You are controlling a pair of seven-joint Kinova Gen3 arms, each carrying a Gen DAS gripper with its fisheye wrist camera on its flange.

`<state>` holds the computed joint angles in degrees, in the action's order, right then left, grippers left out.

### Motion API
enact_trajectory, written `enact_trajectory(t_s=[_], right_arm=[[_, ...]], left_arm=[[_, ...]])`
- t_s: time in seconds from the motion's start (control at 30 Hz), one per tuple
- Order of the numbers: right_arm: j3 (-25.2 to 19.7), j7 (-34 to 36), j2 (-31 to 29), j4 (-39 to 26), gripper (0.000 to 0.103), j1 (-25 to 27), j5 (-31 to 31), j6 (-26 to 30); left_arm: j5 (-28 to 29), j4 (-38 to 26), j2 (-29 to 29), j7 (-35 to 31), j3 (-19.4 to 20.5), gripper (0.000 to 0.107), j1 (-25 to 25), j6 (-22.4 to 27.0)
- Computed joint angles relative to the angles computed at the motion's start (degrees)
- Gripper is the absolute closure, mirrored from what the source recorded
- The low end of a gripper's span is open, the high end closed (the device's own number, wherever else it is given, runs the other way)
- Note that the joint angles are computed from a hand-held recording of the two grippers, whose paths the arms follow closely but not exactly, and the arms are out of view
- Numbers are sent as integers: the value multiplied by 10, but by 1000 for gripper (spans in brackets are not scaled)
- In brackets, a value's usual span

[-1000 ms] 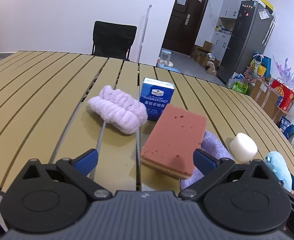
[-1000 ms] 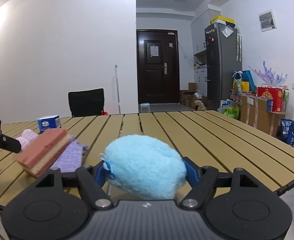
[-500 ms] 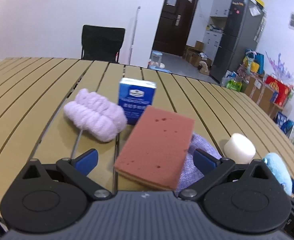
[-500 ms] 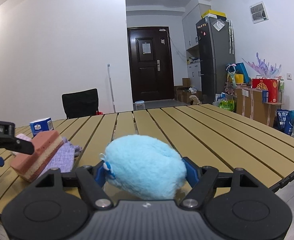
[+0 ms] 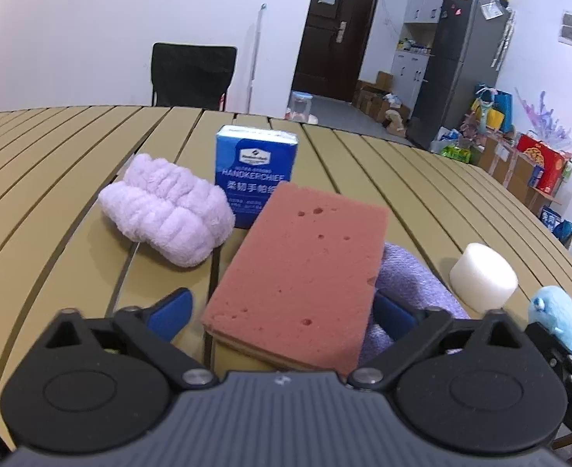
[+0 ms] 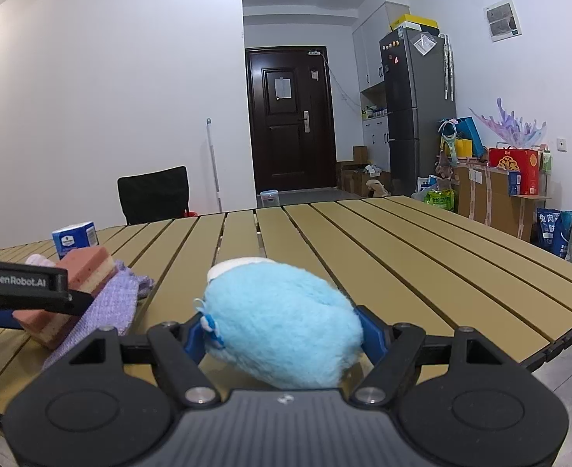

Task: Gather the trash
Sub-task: 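Grasp the light-blue plush toy with right tool while left tool grasps the pink sponge, then carry the plush toy and pink sponge in both tools down over the black bin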

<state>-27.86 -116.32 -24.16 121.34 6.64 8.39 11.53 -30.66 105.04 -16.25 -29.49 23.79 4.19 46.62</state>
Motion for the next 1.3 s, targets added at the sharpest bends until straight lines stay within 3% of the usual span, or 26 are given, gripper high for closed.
enact_trajectory(t_s=[0.5, 0.83, 1.3], right_arm=[[15, 22, -13, 14, 29, -27, -17, -23], [44, 53, -50, 35, 29, -65, -41, -32], [76, 91, -182, 64, 29, -135, -75, 45]], left_arm=[[-44, 16, -57, 36, 61, 30, -41, -1], [19, 19, -134, -24, 78, 30, -82, -2], [135, 11, -271, -129, 77, 30, -106, 68]])
